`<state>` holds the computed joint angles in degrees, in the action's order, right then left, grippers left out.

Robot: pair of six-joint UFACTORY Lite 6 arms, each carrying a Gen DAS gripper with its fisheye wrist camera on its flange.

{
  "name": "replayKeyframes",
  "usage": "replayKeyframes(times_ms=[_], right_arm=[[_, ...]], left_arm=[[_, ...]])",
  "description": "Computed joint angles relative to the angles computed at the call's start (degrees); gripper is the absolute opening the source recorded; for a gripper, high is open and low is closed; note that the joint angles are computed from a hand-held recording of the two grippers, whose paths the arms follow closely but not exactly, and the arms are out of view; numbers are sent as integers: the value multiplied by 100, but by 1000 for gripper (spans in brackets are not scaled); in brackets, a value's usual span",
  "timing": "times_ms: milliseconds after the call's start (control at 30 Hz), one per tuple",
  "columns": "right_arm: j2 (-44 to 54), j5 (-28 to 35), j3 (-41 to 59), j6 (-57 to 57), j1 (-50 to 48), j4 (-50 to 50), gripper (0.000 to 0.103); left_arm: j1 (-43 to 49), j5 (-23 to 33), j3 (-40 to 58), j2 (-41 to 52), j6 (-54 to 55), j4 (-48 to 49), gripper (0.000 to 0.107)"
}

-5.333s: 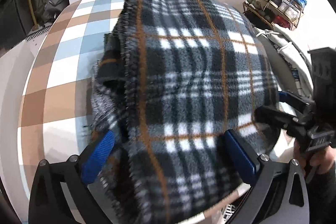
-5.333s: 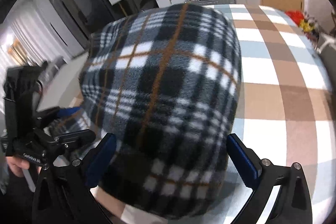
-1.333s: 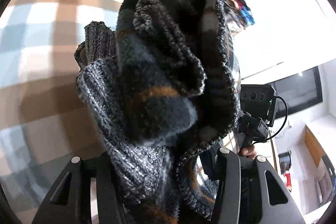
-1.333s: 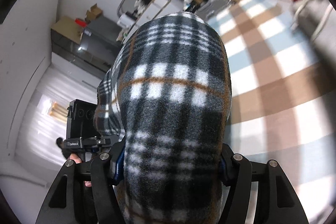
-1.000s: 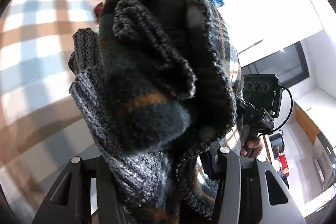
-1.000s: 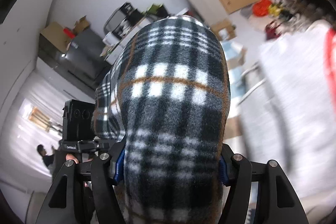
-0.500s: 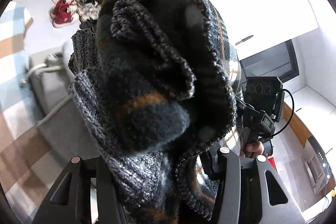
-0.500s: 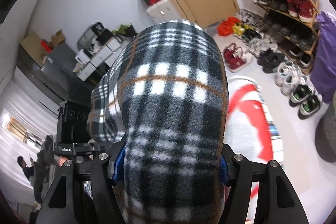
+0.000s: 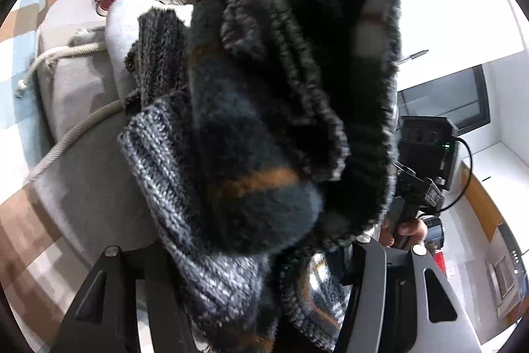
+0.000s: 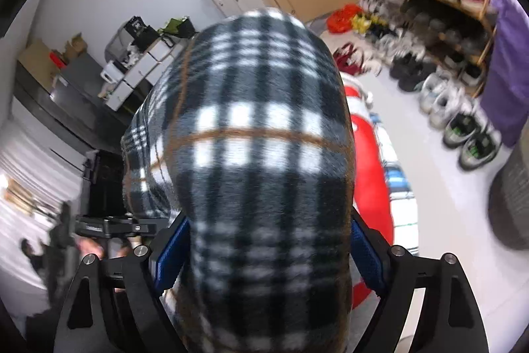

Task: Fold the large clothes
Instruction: 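Carry the plaid bundle with both grippers toward the grey box by the shoe rack, then lower the plaid bundle onto the grey bag and open both grippers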

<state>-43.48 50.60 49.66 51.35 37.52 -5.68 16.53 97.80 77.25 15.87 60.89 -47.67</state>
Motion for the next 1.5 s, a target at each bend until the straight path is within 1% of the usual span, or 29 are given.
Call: replayKeyframes(times_ms=[33,100,167,200,233,267,300,333,367,433,467,500,533,567,633,667,700,733,800,867,900,1033,1133,1267,1333,1400,1467,1500], right_arm=[[163,202,177,494,322,-494,92],[407,632,449,1359,895,-1213,94],[606,954,681,1874,1202,-1510,94],[693,1105,794,2047,1326,-1629,94],[839,1370,981,2299,1554,-1849,94],[984,1564,1146,2452,1719,-1993,94],[1228,1956,1436,2702,2030,-2256,94],[1590,2514,1836,2972,2468,-2640,94],[1790,2873,2071,3031,2687,-2881,94],[2593,3971,2945,3128,3352,-3670,94],[2867,4231,3257,3081,3504,-3930,94],[3089,4366,3545,3000,3592,-4136,94],[3377,4459,3910,2854,3599,-4317,94],[3636,4440,4199,2662,3486,-4363,94],[4007,4242,4574,2269,3122,-4273,92],[4247,4161,4814,2047,2877,-4162,92],[4473,4057,4995,1840,2592,-4042,83],[4688,3968,5142,1582,2280,-3902,69],[4603,3476,4867,1285,1713,-3480,64],[4778,3183,4925,933,1142,-2963,64],[4929,3122,5084,661,807,-2621,64],[5041,2871,5104,59,-137,-1690,64],[5112,2873,5040,-106,-242,-1595,64],[5074,2878,4934,-16,-323,-1518,64],[5013,2918,4977,98,-267,-1559,66],[5089,3066,5315,148,-173,-1600,67],[5013,3250,5664,322,46,-1734,72],[4861,3276,5729,541,252,-1860,81]], left_arm=[[48,77,115,-65,-75,52,54],[139,112,200,-255,-101,149,54],[253,188,261,-469,-121,242,54],[377,316,294,-679,-183,291,54],[497,390,478,-675,-228,323,54],[607,508,449,-778,-171,410,54],[852,723,659,-801,-165,380,53],[988,839,832,-772,-121,381,54],[1087,895,892,-767,-35,398,54],[1291,1015,972,-778,159,430,54],[1245,986,863,-838,160,444,54],[1101,901,993,-691,10,391,54],[1135,996,1063,-621,-52,387,54],[1204,1005,998,-633,-38,334,54],[970,596,375,-810,72,349,54],[846,501,298,-864,10,305,54],[803,484,289,-896,-4,328,54],[794,470,273,-945,15,323,54],[760,501,346,-1024,-46,250,54],[784,419,230,-1079,86,226,54],[750,384,193,-1065,114,204,54],[659,319,205,-884,119,113,54],[658,334,310,-723,115,115,54],[727,395,435,-581,118,164,54],[784,413,426,-587,77,243,54],[917,508,505,-603,90,333,54],[1092,554,599,-680,250,377,54],[1228,563,644,-738,416,369,54]])
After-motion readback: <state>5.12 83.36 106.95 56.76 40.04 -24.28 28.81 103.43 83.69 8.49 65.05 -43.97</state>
